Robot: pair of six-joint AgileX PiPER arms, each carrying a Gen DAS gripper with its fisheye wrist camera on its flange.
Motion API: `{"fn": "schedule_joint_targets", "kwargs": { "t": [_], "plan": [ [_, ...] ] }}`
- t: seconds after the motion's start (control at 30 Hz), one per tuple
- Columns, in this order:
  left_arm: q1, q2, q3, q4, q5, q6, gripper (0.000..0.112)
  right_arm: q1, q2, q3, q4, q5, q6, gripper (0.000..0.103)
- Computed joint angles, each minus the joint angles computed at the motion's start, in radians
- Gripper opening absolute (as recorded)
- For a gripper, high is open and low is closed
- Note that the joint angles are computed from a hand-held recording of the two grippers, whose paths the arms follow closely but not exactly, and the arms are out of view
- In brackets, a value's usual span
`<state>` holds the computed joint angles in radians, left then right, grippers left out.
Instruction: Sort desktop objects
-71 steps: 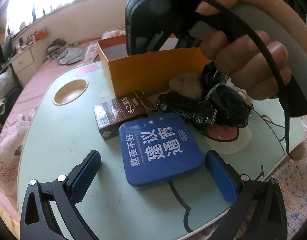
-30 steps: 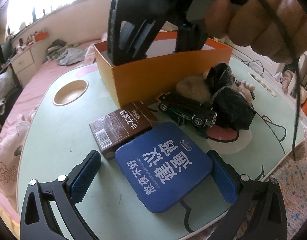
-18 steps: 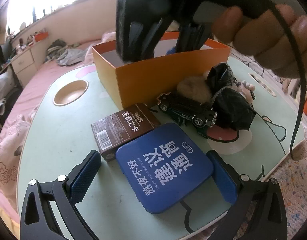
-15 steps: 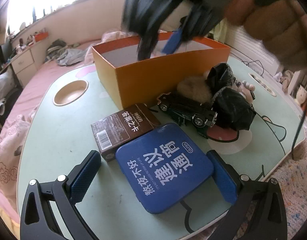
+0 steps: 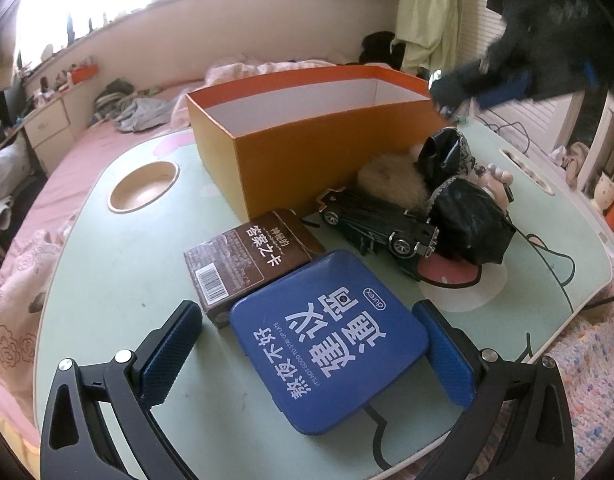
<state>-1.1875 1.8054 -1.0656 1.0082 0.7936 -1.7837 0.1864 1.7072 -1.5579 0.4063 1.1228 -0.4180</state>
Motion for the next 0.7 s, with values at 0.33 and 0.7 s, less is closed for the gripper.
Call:
{"fn": "schedule_joint_targets", "kwargs": {
  "t": [0.33,0.7],
  "plan": [
    [0.080,-0.130,0.071,0.110,-0.021,-0.120,0.103,-0.133,-0.134,0.352,0.371,-0.259,-0.243,0.066],
    [0.324,0.032,-0.234,-0.287,0.060,0.438,0.103,-0.269,-0.350,0.706,0.368,-0.499,-0.466,0.069]
  ]
}}
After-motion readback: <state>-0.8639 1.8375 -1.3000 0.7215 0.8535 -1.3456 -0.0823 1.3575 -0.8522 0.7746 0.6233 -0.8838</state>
